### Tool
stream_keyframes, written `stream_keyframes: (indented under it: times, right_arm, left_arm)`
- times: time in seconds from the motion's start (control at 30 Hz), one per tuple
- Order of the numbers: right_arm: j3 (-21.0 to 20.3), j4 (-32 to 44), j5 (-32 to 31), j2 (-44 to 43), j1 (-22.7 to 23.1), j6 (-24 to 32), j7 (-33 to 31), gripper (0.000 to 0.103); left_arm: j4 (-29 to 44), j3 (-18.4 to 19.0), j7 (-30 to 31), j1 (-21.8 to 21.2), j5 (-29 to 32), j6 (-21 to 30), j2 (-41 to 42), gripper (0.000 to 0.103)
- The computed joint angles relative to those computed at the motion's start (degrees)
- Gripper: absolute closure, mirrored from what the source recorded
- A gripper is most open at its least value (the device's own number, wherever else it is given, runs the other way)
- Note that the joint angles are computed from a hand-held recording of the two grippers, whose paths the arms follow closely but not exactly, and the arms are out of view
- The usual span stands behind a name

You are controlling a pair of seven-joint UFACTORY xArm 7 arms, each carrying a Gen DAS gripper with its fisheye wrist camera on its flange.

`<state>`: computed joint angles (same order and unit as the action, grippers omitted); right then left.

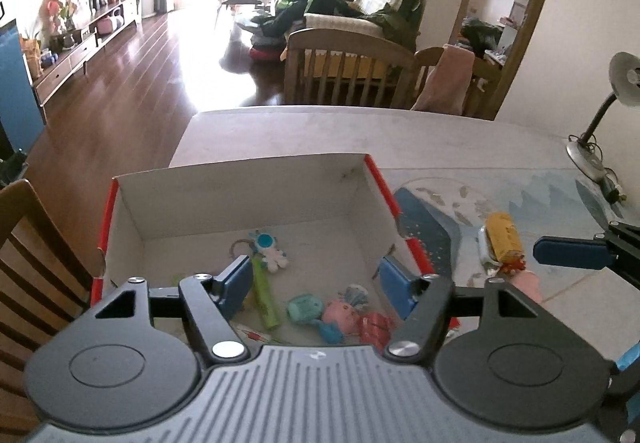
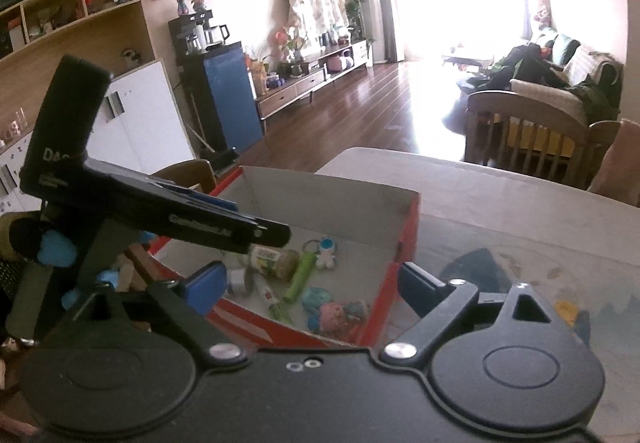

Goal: Organize rigid objects
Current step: 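Withdraw both grippers from the box toward the items on the mat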

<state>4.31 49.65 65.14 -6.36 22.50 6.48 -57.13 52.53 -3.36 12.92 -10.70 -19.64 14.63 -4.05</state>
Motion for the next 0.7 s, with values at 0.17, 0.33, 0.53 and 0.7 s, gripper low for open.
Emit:
stream_keyframes:
  times: [0.17,0.33,0.53,0.7]
  right_arm:
    - [-1.99,-4.14,4.43,-3.71,0.56,-0.89,-4.05,0.007]
    - [-4.6,-8.16,7.36,-6.76,0.9,-1.92,-7.2,0.007]
    - [-7.43,-11.65,7.47,-8.07,0.3,-3.9,-8.48,0.007]
    - [-10.35,-13.2,8.25,-7.49,-0.5,-3.85,-11.49,0.007]
  left_arm:
    - [-1.67,-1.2,-3.61,-0.99,2.47,-2.12,-1.41,0.022]
    - [-1.29,-2.14,-7.05,-2.68,3.36,-4.38,-0.24,0.016]
    - [0.71,-3.87,-9.03,-5.01,3.99,-7.34,2.94,0.011]
    - [3.75,-5.9,-8.79,-6.77,2.8,-9.57,6.74,0.003]
